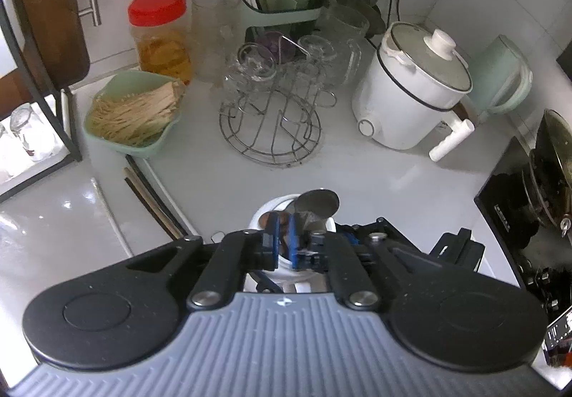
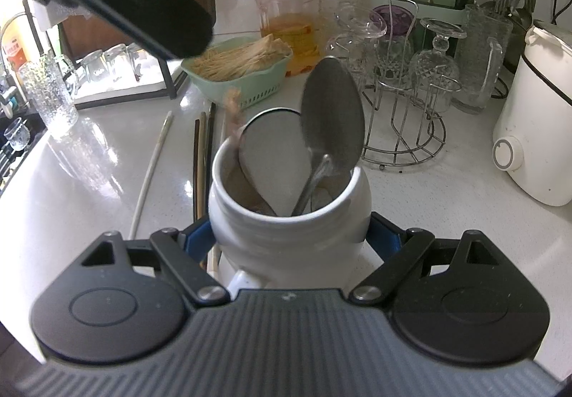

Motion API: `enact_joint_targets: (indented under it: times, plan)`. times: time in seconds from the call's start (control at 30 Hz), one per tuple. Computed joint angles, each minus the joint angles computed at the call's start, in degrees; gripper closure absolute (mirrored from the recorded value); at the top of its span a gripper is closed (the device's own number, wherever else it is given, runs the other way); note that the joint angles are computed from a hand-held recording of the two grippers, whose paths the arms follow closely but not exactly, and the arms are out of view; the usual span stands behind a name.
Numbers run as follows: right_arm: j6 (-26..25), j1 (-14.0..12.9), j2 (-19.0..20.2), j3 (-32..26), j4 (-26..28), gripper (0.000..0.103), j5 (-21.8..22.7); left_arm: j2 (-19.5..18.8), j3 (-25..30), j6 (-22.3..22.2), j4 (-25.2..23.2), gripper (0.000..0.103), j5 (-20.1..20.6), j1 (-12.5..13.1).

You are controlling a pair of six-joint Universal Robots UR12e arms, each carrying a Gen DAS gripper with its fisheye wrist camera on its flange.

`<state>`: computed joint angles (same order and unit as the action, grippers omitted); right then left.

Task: Organize utensils
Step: 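Lower the copper spoon into the mug and open the left gripper, then move the open left gripper toward the white ceramic spoon on the counter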

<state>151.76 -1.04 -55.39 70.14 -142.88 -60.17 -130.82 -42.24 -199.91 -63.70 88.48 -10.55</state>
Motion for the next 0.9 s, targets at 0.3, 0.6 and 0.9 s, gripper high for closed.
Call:
enact_joint_targets:
  times: [0.3,0.6,0.9]
  plan:
    - [-0.31,0.07,0.10,-0.39,0.78,0.012,-0.19,1.72,-1.36,-1.05,2.58,0.032,4.68,-0.44]
    - [-2.18,-0.02,0.36,-1.50,3.42,0.012,0.05,2.79,0.68,-4.07,-1.62,0.014,8.21,-0.56]
    - [-5.01,-0.16,0.70,-3.17,7.54,0.012,0.57,1.86,9.07,-1.04,-11.20,0.006,12.83,-1.56]
